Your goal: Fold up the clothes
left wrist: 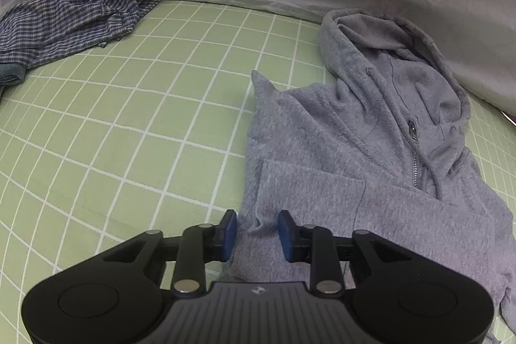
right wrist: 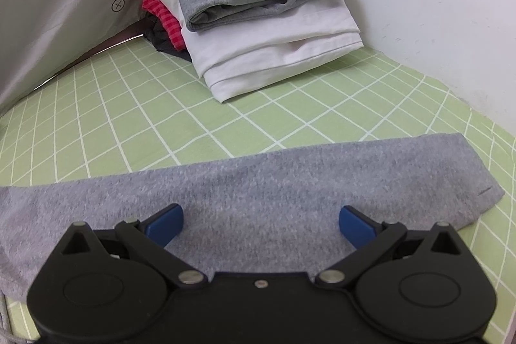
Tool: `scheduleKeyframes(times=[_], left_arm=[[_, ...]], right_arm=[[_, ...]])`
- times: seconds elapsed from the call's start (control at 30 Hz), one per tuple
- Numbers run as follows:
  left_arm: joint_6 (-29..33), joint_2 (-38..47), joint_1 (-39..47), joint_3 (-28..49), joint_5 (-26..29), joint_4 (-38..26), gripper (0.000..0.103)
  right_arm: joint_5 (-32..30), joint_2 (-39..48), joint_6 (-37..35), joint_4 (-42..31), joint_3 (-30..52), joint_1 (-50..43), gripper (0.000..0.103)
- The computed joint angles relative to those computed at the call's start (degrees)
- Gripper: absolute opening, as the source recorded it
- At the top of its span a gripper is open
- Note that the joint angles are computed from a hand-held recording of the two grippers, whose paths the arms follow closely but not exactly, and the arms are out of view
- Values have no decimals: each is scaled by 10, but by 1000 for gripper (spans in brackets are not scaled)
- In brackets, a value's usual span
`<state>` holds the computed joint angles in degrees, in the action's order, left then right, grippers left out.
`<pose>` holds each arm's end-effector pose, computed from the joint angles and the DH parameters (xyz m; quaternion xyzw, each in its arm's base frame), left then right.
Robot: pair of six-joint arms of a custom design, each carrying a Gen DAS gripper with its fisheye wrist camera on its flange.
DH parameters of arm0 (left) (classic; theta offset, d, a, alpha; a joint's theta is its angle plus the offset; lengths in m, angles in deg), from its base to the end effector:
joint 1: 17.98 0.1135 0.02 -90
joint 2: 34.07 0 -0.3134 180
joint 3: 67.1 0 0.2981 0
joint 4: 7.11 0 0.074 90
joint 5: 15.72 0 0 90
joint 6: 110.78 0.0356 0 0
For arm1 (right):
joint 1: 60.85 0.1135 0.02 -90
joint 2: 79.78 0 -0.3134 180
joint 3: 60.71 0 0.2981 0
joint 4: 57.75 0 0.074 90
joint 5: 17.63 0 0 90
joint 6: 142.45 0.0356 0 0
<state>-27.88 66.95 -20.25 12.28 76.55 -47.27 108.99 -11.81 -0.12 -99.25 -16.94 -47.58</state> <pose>0.4084 -0.0176 0.2146 -0.0360 0.9690 -0.0390 0.2412 0.2157 0.0290 0.1883 0.3726 0.8526 -0.1499 0.3343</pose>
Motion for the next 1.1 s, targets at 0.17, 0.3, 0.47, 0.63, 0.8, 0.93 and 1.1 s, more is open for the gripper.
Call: scheduleKeyframes(times=[0.17,0.3,0.47,0.63,0.8,0.93,1.1], left_arm=[[-21,1,-2,-6,-10,6,56],[-31,0,-10,-8,-30,-6,76],[-60,-26,-16,-29,-41,-12,76],[-53,-73,-28,-69,-34,-8,87],[-59,-104,-42,-102,-43,-8,90],[-63,-106,-47,-108,-47,-18,92],[-62,-96,-46,-100,-60,-37,93]], right_arm=[[-7,-3,-10,4,-1,0,103],[-26,-18,-46,20,-11,-15,103],[-60,-44,-102,41,-26,-40,103],[-167,-122,-208,75,-63,-118,103],[-241,-180,-279,55,-80,-229,103],[-269,-203,-312,48,-91,-327,103],[-284,-201,-377,65,-95,-433,103]])
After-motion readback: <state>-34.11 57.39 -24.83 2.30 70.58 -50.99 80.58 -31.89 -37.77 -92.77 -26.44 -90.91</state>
